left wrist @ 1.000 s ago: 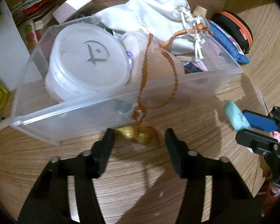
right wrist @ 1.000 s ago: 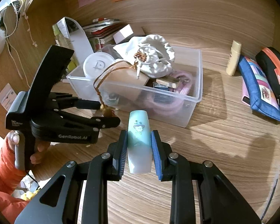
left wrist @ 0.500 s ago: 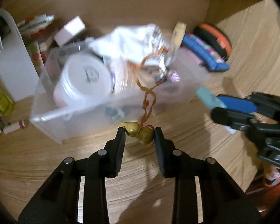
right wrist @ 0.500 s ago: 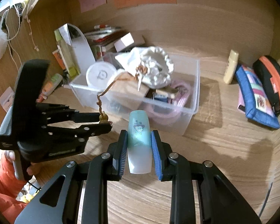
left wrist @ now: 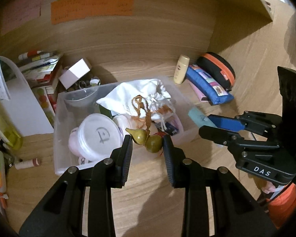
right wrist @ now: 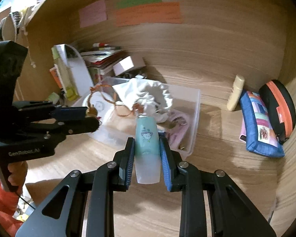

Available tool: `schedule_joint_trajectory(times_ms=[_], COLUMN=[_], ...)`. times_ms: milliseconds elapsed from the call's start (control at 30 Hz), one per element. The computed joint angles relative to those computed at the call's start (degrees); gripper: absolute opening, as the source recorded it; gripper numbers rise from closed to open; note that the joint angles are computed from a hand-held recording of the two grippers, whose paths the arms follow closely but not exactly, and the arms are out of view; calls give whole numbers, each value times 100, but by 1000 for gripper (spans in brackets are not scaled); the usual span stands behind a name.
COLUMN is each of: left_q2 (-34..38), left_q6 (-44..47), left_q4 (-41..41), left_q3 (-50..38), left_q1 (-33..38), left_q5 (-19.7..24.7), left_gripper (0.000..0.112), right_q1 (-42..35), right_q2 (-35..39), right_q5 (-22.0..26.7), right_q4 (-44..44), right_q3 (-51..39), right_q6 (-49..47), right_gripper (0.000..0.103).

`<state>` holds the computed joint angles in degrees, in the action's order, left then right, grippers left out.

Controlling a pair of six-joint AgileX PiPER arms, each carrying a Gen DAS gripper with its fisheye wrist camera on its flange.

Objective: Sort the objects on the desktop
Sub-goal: 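Lower the mint-green bottle into the bin with the right tool and open it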

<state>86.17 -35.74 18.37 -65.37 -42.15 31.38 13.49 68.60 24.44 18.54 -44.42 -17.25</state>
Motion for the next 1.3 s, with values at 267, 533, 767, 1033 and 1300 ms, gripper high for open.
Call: schedule_joint_trajectory(times_ms=[267, 533, 767, 1033, 1300], left_q2=[521, 888, 1156, 1093, 914], left_q6=[800, 1238, 1527, 2102, 2672], left_q4=[-831, -1097, -1278, -1899, -2546], left_q3=[-422, -815, -980, -846, -706], left_q1=[356, 377, 386, 524, 608], left_q5=[-25, -53, -95, -289, -365], left_gripper=[31, 31, 31, 31, 53], right_q1=[-179, -240, -259, -156, -139], right_q2=[603, 1076, 1460, 1740, 1756], right_q5=[-59, -126, -203, -362, -402], right_q4=[278, 490, 443, 143, 245], right_q3=[-347, -560, -697, -820, -806], right_q6=[-346, -656, -670, -426, -526], right_gripper=[23, 23, 23, 23, 23])
